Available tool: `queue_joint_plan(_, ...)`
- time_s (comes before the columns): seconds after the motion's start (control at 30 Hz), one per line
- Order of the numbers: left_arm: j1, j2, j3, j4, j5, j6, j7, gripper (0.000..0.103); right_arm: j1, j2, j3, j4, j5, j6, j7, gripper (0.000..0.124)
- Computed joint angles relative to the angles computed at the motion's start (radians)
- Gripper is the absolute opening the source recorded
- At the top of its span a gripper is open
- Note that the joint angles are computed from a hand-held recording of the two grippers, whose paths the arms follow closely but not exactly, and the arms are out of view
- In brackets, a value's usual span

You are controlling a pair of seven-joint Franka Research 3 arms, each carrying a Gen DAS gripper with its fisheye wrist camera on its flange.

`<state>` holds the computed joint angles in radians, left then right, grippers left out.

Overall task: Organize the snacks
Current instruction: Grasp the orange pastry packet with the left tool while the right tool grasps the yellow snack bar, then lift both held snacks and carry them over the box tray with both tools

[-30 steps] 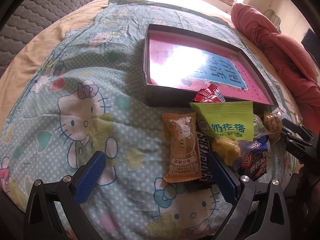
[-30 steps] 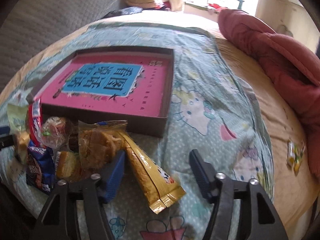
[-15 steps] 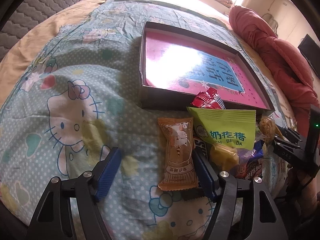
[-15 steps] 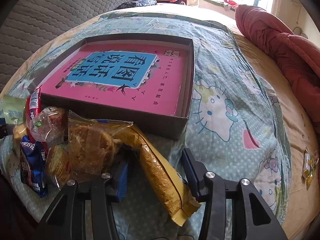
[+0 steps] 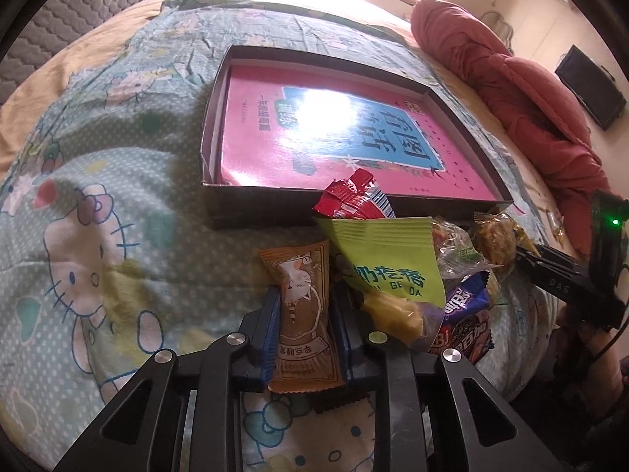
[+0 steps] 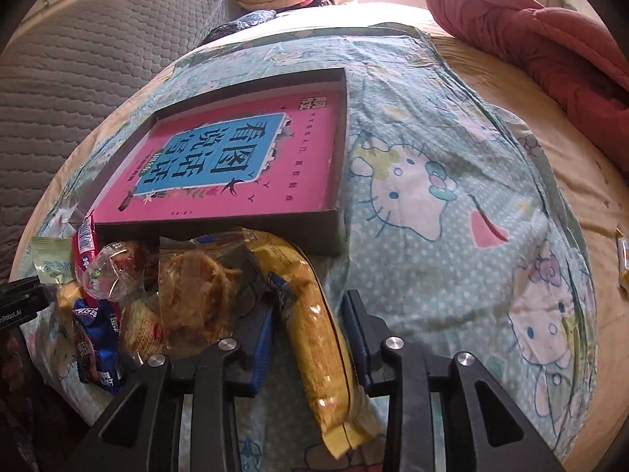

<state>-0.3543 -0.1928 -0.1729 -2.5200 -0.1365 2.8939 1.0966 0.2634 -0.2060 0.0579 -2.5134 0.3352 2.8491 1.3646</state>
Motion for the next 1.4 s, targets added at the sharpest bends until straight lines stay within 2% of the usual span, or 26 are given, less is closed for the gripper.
queue_joint_plan(0.1, -0.057, 0.015, 0.056, -0.001, -0.149, 0.027, 0.103, 0.027, 0.003, 0.040, 0.000, 0.028, -0.003, 0.012, -0.015, 0.037)
queue_joint_plan(0.2, -0.019, 0.024, 0.021, 0.007, -0.102, 0.030, 0.078, 0.026, -0.006, 0.055, 0.014, 0.030, -0.041, 0.042, 0.007, 0.036)
queue_joint_plan(0.23, 0.005, 0.025, -0.002, 0.010, -0.049, 0.029, 0.043, 0.024, -0.006, 0.052, 0.014, 0.027, -0.046, 0.045, 0.011, 0.035)
queue_joint_plan(0.27, 0.009, 0.024, -0.007, 0.010, -0.033, 0.030, 0.034, 0.023, -0.002, 0.042, 0.009, 0.020, -0.032, 0.049, 0.009, 0.030)
queue_joint_plan(0.3, 0.006, 0.022, -0.005, 0.008, -0.034, 0.031, 0.035, 0.022, 0.004, 0.030, 0.000, 0.013, -0.009, 0.053, 0.002, 0.024)
queue_joint_plan(0.47, -0.006, 0.005, 0.014, -0.007, -0.054, 0.042, 0.039, 0.019, 0.054, -0.014, -0.069, -0.010, 0.207, 0.050, -0.103, 0.023)
queue_joint_plan(0.67, -0.033, -0.033, 0.040, -0.038, -0.088, 0.075, 0.049, 0.019, 0.056, -0.049, -0.067, -0.025, 0.273, 0.065, -0.143, 0.023)
queue_joint_plan(0.77, -0.031, -0.046, 0.042, -0.040, -0.076, 0.070, 0.038, 0.019, 0.054, -0.058, -0.057, -0.020, 0.267, 0.063, -0.143, 0.023)
queue_joint_plan(0.9, 0.010, -0.066, 0.013, -0.037, 0.007, 0.063, -0.026, 0.019, 0.045, -0.057, -0.039, -0.001, 0.237, 0.056, -0.113, 0.023)
queue_joint_plan(1.03, -0.004, -0.088, 0.033, -0.027, 0.011, 0.048, -0.042, 0.019, 0.060, -0.056, -0.041, 0.036, 0.239, 0.049, -0.119, 0.023)
queue_joint_plan(1.07, 0.015, -0.096, 0.017, -0.021, 0.041, 0.041, -0.063, 0.019, 0.064, -0.055, -0.043, 0.043, 0.244, 0.045, -0.124, 0.023)
queue_joint_plan(1.2, 0.007, -0.113, 0.028, -0.002, 0.051, 0.018, -0.080, 0.019, 0.057, -0.037, -0.030, 0.102, 0.215, 0.005, -0.102, 0.023)
queue_joint_plan(1.4, 0.031, -0.112, 0.017, 0.064, 0.097, -0.045, -0.113, 0.019, 0.055, -0.013, -0.017, 0.171, 0.202, -0.027, -0.082, 0.023)
